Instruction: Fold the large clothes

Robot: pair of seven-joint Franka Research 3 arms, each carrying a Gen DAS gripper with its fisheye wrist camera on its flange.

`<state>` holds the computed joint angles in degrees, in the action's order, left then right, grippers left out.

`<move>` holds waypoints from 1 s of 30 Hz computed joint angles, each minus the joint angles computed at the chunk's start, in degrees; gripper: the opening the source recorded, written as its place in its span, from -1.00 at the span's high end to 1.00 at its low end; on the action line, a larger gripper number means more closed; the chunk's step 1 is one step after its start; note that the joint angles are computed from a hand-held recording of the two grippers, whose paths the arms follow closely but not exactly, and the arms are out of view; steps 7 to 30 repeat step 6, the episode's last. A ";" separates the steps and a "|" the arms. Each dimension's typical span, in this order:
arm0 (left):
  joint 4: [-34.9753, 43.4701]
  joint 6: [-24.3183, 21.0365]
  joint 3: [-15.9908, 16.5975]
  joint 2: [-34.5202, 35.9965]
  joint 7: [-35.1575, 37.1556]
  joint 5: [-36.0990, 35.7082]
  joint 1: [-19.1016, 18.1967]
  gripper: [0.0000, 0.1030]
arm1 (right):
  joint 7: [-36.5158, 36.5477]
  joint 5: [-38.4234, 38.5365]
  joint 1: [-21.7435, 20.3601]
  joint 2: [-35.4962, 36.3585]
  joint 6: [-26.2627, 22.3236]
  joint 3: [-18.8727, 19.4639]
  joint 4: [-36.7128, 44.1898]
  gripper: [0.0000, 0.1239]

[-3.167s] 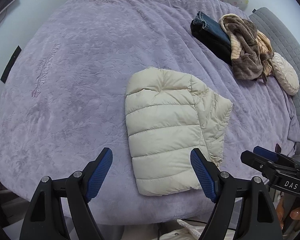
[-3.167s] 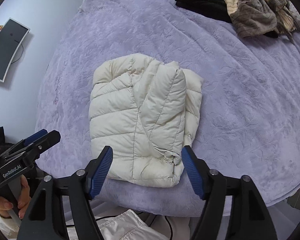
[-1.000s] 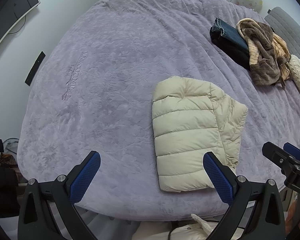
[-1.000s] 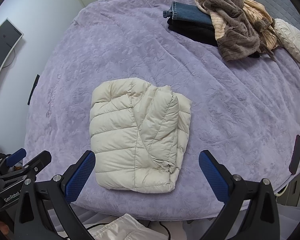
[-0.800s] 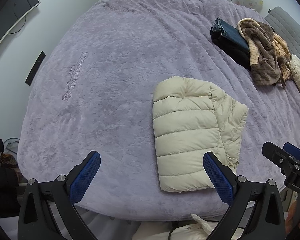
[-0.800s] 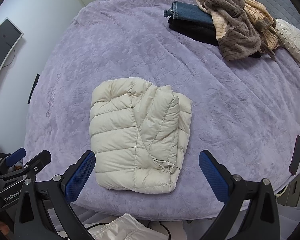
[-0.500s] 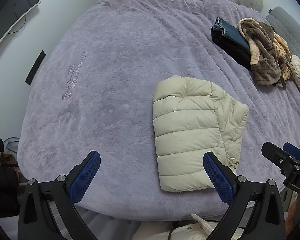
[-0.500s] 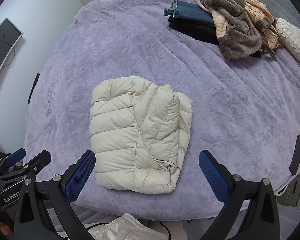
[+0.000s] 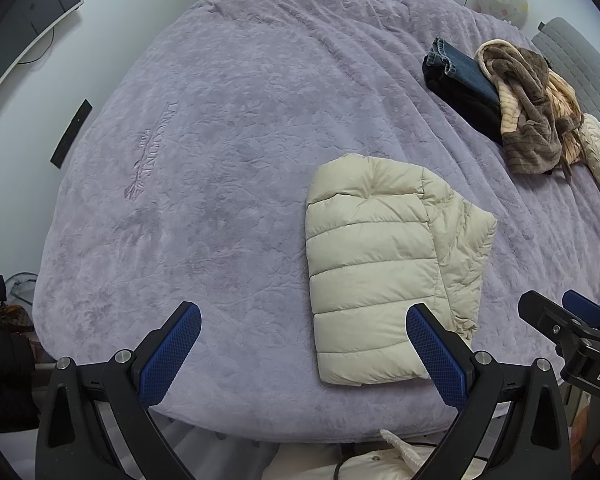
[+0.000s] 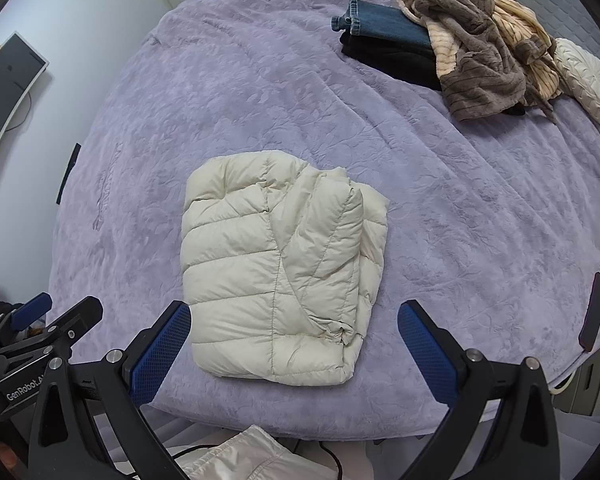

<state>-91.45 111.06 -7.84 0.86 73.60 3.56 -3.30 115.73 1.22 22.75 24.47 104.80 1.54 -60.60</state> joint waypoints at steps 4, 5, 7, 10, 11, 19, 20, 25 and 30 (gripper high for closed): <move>0.31 -0.34 -0.01 0.06 0.38 -0.38 0.03 -1.00 | -0.10 0.14 -0.06 -0.10 0.05 0.03 -0.26 -0.66; 0.53 -0.54 -0.04 0.22 0.48 -0.43 0.01 -1.00 | -0.23 0.18 -0.11 -0.03 0.00 0.04 -0.17 -0.66; 0.60 -0.72 -0.07 0.26 0.57 -0.49 -0.01 -1.00 | -0.25 0.18 -0.12 -0.06 0.06 0.03 -0.22 -0.66; 0.60 -0.72 -0.07 0.26 0.57 -0.49 -0.01 -1.00 | -0.25 0.18 -0.12 -0.06 0.06 0.03 -0.22 -0.66; 0.60 -0.72 -0.07 0.26 0.57 -0.49 -0.01 -1.00 | -0.25 0.18 -0.12 -0.06 0.06 0.03 -0.22 -0.66; 0.60 -0.72 -0.07 0.26 0.57 -0.49 -0.01 -1.00 | -0.25 0.18 -0.12 -0.06 0.06 0.03 -0.22 -0.66; 0.60 -0.72 -0.07 0.26 0.57 -0.49 -0.01 -1.00 | -0.25 0.18 -0.12 -0.06 0.06 0.03 -0.22 -0.66; 0.60 -0.72 -0.07 0.26 0.57 -0.49 -0.01 -1.00 | -0.25 0.18 -0.12 -0.06 0.06 0.03 -0.22 -0.66; 0.60 -0.72 -0.07 0.26 0.57 -0.49 -0.01 -1.00 | -0.25 0.18 -0.12 -0.06 0.06 0.03 -0.22 -0.66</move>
